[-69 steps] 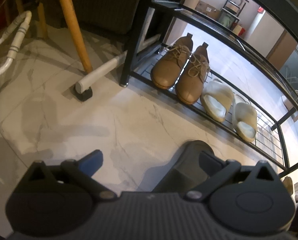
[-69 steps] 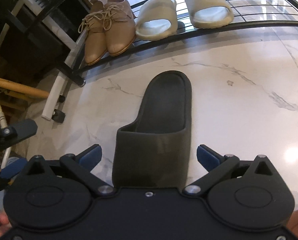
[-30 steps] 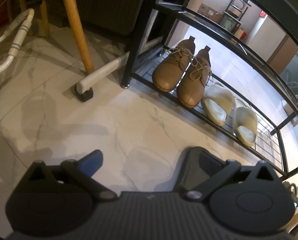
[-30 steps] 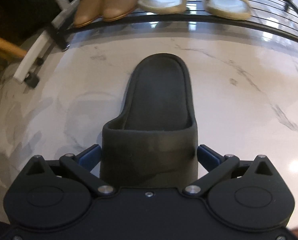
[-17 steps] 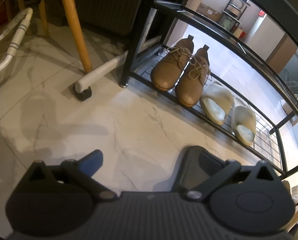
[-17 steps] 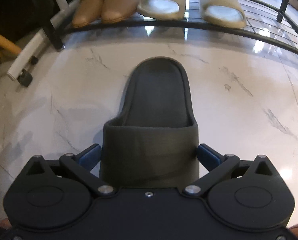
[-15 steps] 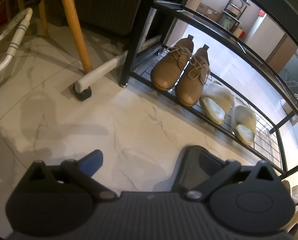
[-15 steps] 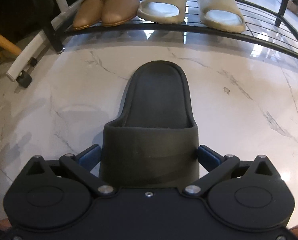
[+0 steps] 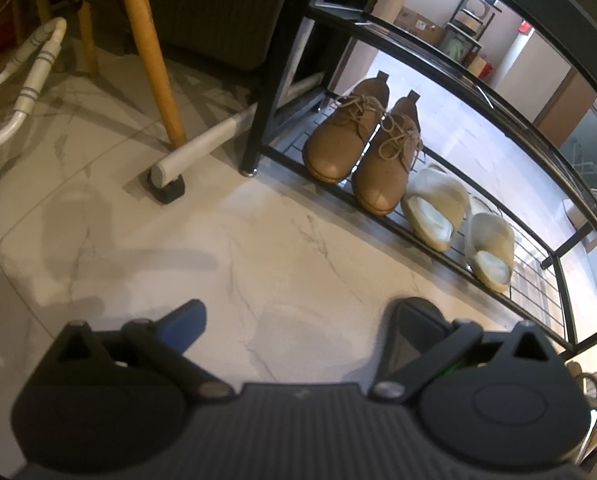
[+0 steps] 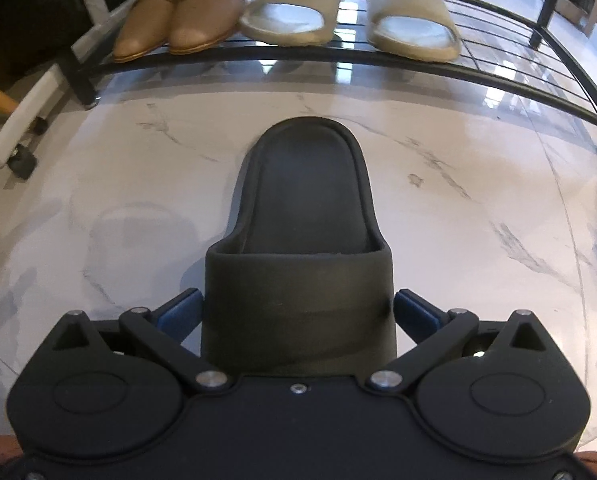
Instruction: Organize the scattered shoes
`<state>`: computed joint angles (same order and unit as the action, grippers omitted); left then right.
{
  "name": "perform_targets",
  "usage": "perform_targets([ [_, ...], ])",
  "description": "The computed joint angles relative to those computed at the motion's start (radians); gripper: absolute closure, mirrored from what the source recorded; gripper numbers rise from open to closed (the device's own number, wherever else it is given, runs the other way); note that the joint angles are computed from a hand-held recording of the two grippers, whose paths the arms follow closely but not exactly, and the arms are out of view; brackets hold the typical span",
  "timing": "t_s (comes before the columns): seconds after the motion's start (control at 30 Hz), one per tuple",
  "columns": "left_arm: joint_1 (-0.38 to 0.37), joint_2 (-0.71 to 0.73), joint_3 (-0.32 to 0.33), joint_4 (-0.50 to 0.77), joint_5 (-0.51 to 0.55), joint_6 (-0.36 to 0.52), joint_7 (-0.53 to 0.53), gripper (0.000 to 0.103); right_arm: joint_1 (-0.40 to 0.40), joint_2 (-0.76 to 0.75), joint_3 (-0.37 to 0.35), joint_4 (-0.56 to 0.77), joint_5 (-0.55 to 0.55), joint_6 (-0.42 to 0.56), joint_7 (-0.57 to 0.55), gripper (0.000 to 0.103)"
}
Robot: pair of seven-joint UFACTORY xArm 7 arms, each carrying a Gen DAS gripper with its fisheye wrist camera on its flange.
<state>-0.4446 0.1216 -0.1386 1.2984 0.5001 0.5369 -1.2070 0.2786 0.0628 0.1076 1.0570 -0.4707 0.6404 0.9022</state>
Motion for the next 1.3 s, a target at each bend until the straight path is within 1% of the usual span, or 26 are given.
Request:
perform_targets([
  [0.03,0.0,0.0,0.0,0.0,0.0,0.0,0.0,0.001,0.001,-0.001,-0.003,0.001,-0.021,0.012,0.028,0.002],
  [0.13,0.0,0.0,0.001,-0.001,-0.001,-0.002,0.0,0.001,-0.006,-0.007,-0.007,-0.007,-0.016,0.009,0.054,0.002],
  [0.27,-0.002,-0.001,0.002,0.0,0.014,0.001,-0.007,0.001,-0.009,-0.007,-0.004,-0.01,-0.007,0.01,0.057,0.0],
  [0.33,-0.004,-0.001,0.003,0.003,0.031,0.004,-0.015,0.001,-0.007,-0.01,-0.001,-0.005,-0.019,0.016,0.055,0.0],
  [0.43,-0.009,0.001,0.005,0.006,0.064,0.007,-0.031,0.001,-0.005,-0.036,0.002,-0.009,-0.055,-0.006,0.087,0.0],
  [0.5,-0.008,0.005,0.003,0.01,0.063,0.008,-0.02,0.001,-0.01,-0.058,0.005,-0.01,-0.054,-0.015,0.104,0.0],
  [0.6,-0.01,0.007,0.004,0.013,0.069,0.009,-0.017,0.001,-0.02,-0.103,0.015,0.005,-0.049,0.012,0.106,0.0],
  [0.67,-0.011,0.007,0.004,0.014,0.072,0.007,-0.016,0.001,-0.035,-0.157,0.026,0.005,-0.104,0.008,0.137,0.0],
  [0.73,-0.012,0.011,0.003,0.017,0.07,0.005,-0.006,0.001,-0.064,-0.225,0.051,0.002,-0.202,0.007,0.22,0.0],
  [0.83,-0.015,0.015,0.002,0.021,0.072,0.001,0.013,0.001,-0.136,-0.347,0.108,-0.03,-0.366,-0.026,0.377,0.0],
  [0.87,-0.017,0.017,0.002,0.022,0.074,0.001,0.021,0.001,-0.159,-0.386,0.129,-0.043,-0.409,-0.033,0.414,0.0],
  [0.93,-0.022,0.022,0.002,0.028,0.077,0.003,0.035,0.001,-0.194,-0.455,0.153,-0.076,-0.449,-0.063,0.436,0.0],
  [1.0,-0.027,0.027,0.003,0.033,0.079,0.008,0.043,0.001,-0.226,-0.562,0.165,-0.148,-0.501,-0.151,0.456,0.0],
  [1.07,-0.036,0.035,0.002,0.046,0.088,0.025,0.051,0.001,-0.282,-0.664,0.187,-0.227,-0.577,-0.27,0.533,0.0],
  [1.13,-0.048,0.04,0.007,0.05,0.115,0.03,0.034,0.001,-0.378,-0.759,0.235,-0.287,-0.664,-0.385,0.661,0.0],
  [1.2,-0.065,0.057,0.007,0.07,0.145,0.046,0.017,0.001,-0.484,-0.826,0.292,-0.306,-0.717,-0.462,0.772,0.0],
  [1.23,-0.072,0.067,0.007,0.079,0.152,0.046,0.018,0.001,-0.519,-0.847,0.307,-0.308,-0.725,-0.487,0.794,0.0],
  [1.3,-0.098,0.102,0.004,0.12,0.185,0.043,0.035,0.001,-0.638,-0.917,0.351,-0.308,-0.779,-0.569,0.877,0.0],
])
